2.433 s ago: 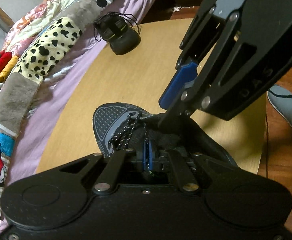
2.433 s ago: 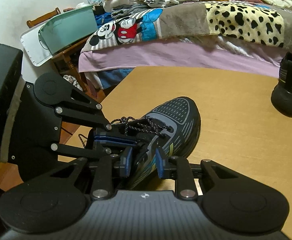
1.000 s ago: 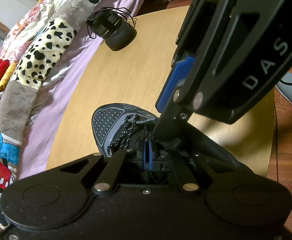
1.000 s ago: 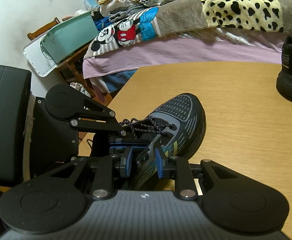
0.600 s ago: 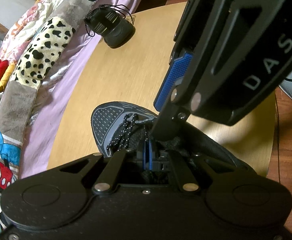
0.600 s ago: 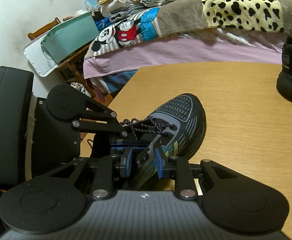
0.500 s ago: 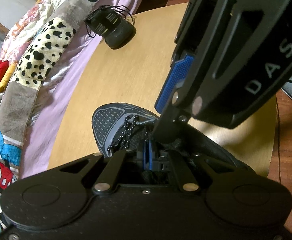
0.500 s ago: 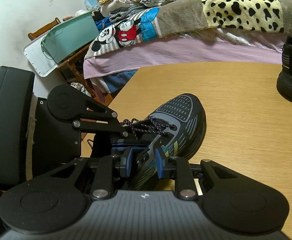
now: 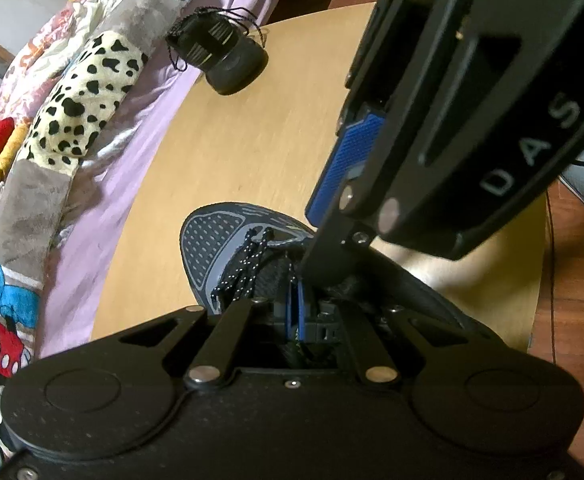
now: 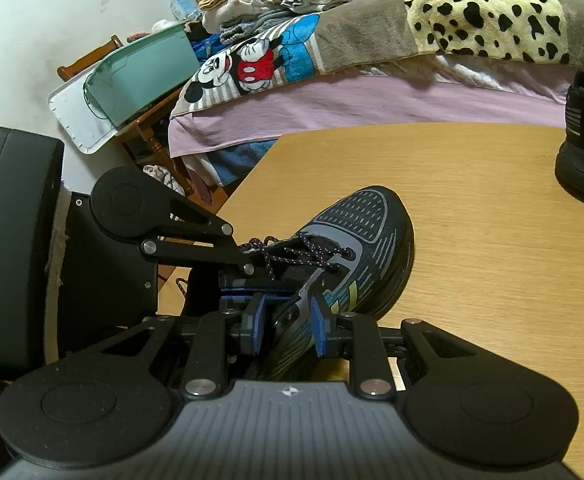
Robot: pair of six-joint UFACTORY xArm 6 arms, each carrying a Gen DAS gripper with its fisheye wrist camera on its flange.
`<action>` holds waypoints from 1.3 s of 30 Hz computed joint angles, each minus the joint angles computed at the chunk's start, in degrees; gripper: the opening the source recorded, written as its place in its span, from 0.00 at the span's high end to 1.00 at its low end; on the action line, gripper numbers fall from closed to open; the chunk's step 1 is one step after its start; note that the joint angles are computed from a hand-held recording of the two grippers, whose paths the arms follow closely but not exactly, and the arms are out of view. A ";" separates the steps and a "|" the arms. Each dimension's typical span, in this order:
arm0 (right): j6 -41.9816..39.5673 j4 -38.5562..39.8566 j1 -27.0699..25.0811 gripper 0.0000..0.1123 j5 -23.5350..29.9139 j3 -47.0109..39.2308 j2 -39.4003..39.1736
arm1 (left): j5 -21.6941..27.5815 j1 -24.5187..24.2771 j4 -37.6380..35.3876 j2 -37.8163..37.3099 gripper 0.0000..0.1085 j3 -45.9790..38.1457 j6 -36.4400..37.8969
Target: Lace up shoes with both hands
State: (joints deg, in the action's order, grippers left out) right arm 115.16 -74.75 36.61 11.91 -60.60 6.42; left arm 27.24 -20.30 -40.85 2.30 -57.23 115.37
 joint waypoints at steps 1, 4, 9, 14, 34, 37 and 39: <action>-0.07 0.01 0.01 0.77 0.02 -0.04 0.04 | -0.13 -0.01 0.56 0.06 0.99 -0.06 -0.65; -0.21 0.07 0.06 0.77 0.04 -0.17 0.18 | -0.16 -0.07 2.08 0.24 0.99 -0.33 -2.77; 0.62 -0.23 0.39 0.77 0.34 -0.29 0.22 | -0.42 -0.29 3.30 0.63 0.99 -0.57 -4.17; 0.69 -0.24 0.27 0.77 0.05 -0.18 0.12 | -0.03 -0.37 2.53 0.65 0.99 -0.78 -3.72; 10.16 -7.71 -1.61 0.77 -2.70 0.38 -1.03 | 2.95 0.43 -3.55 0.39 0.99 -1.67 -0.43; 21.17 -15.40 -2.69 0.77 -3.51 0.69 -1.71 | 3.67 0.72 -4.46 0.55 0.99 -2.04 -0.42; 26.83 -18.59 -2.95 0.77 -3.18 0.90 -1.93 | 5.63 1.29 -4.86 0.91 0.99 -2.94 -1.53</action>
